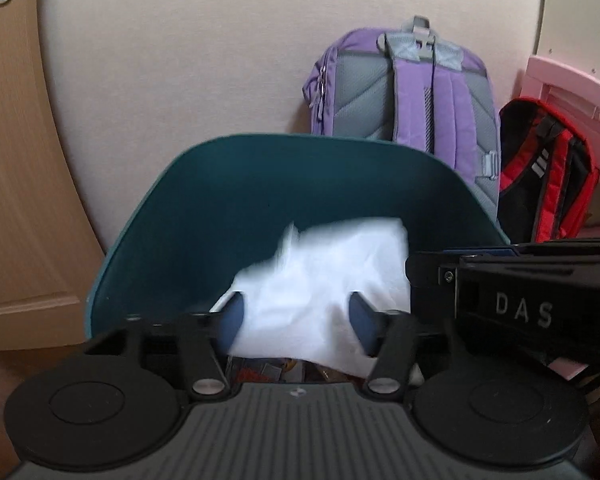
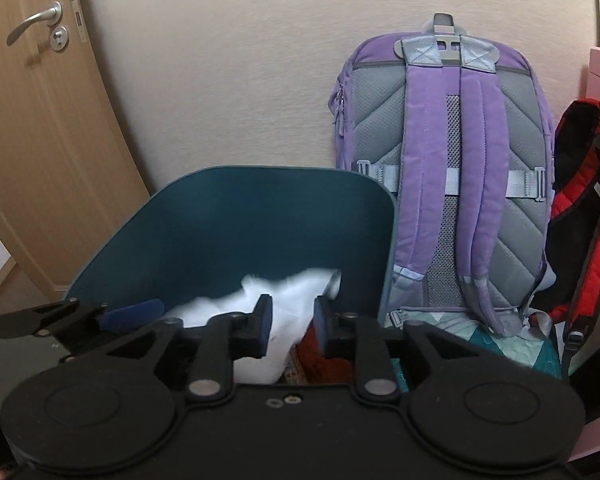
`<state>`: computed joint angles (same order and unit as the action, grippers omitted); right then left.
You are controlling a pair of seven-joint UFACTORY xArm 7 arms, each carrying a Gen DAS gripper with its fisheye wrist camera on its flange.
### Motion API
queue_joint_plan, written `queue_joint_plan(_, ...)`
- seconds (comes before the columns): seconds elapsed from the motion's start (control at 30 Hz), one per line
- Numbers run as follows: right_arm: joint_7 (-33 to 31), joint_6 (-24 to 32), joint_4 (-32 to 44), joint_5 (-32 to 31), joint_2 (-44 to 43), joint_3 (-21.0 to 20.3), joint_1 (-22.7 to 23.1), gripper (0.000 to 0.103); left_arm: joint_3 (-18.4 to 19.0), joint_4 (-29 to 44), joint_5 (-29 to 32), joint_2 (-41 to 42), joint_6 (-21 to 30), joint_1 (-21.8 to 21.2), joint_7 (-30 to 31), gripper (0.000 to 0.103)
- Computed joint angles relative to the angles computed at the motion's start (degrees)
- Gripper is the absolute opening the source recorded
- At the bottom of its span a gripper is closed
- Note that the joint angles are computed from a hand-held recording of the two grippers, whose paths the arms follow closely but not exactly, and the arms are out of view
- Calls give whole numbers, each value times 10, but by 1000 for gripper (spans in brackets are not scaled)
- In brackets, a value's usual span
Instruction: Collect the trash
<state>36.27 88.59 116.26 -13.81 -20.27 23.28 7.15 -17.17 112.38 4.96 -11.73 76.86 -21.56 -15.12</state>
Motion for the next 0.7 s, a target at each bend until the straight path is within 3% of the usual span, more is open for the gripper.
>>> queue_joint_plan(0.1, 0, 11, 17, -3, 0, 3, -3, 31, 2, 1, -4, -10, 4, 0, 4, 61)
queue_joint_plan(0.23, -5, 25, 46, -2, -2, 11, -9, 34, 0, 15, -7, -17, 3, 4, -3, 71)
queue_joint_plan(0.37, -10, 48, 93, -9, 0, 37, -29, 37, -5, 32, -4, -31, 7, 11, 1, 71)
queue_joint_plan(0.7, -32, 118, 246, -10, 9, 151, -150, 46, -14, 54, -26, -87, 20, 36, 9, 79)
